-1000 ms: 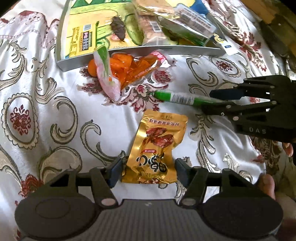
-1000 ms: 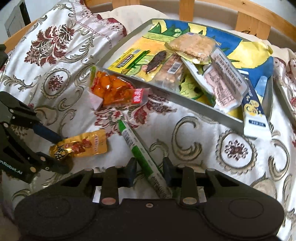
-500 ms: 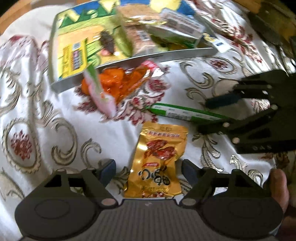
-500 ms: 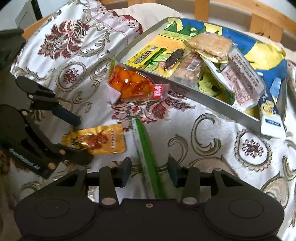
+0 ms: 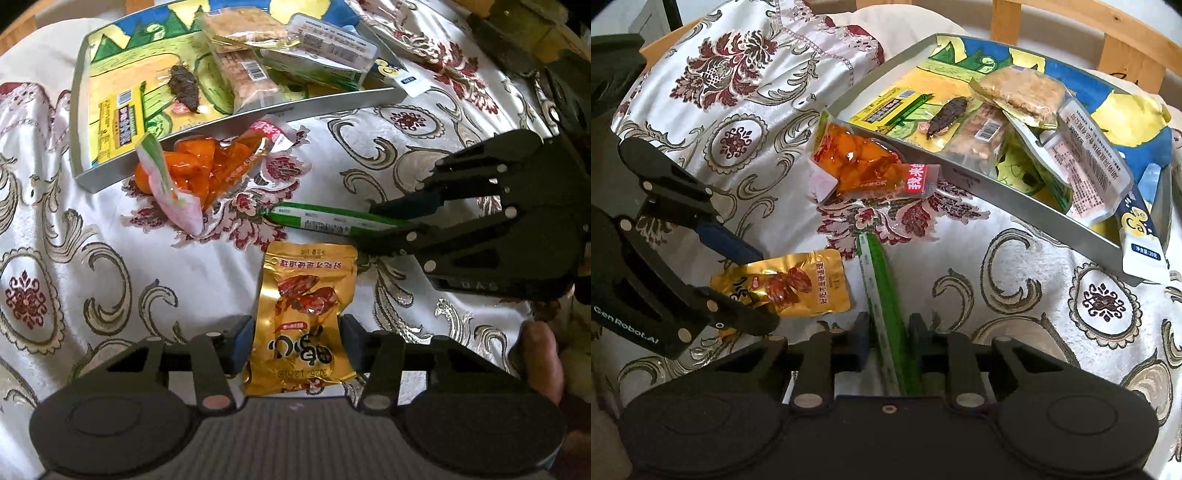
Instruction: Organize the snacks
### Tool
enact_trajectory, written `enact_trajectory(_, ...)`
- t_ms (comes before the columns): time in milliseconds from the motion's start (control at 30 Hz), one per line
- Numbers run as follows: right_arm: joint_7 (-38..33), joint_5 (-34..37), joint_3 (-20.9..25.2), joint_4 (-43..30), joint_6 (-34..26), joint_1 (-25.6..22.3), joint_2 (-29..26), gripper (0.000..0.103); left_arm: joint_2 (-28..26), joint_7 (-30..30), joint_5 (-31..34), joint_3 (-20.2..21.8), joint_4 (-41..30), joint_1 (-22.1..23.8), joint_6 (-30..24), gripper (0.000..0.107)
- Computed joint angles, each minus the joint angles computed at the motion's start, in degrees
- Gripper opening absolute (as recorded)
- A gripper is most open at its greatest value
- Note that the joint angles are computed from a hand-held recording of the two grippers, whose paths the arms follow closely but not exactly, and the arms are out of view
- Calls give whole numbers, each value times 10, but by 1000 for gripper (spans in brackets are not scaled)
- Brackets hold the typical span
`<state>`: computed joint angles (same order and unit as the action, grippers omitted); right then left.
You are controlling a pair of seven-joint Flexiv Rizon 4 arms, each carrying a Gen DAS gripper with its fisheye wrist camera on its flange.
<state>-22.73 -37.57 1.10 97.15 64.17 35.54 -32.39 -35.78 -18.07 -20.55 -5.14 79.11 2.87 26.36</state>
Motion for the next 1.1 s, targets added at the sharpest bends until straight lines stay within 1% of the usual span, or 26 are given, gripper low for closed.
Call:
enact_trajectory(67, 0, -11, -5, -1, -6, 6, 1, 22, 0, -21, 5, 6, -5, -4, -4, 53)
enact_trajectory(133, -3, -32, -12, -3, -30, 17, 5, 21, -2, -56, 17, 16, -14, -12, -8, 52)
enact_trajectory(200, 0, -76, -26, 0, -55, 32, 13, 20, -4, -86, 23, 20, -23, -13, -16, 52)
enact_trajectory(333, 17, -140, -29, 7, -70, 34, 23, 19, -9, -116, 25, 18, -38, -8, -33, 51)
enact_trajectory(400, 19, -155, -24, 7, -79, 30, 23, 19, -6, -116, 23, 14, -35, -6, -31, 51)
enact_trajectory(567, 1, -156, -6, -2, -107, 23, 17, 18, 2, -109, 21, 10, -23, -5, -22, 51)
enact_trajectory(700, -26, -181, -7, -10, -139, 34, 11, 18, 6, -107, 18, 9, -19, -5, -17, 51)
enact_trajectory(833, -46, -212, -8, -15, -185, 49, 10, 18, 12, -101, 9, 6, -13, -1, -14, 51)
enact_trajectory(933, -29, -234, -6, -9, -194, 52, 17, 18, 19, -95, -1, 5, -6, 3, -9, 51)
enact_trajectory(1100, 33, -285, -6, 5, -200, 56, 34, 18, 35, -82, -41, -4, 10, 15, 2, 51)
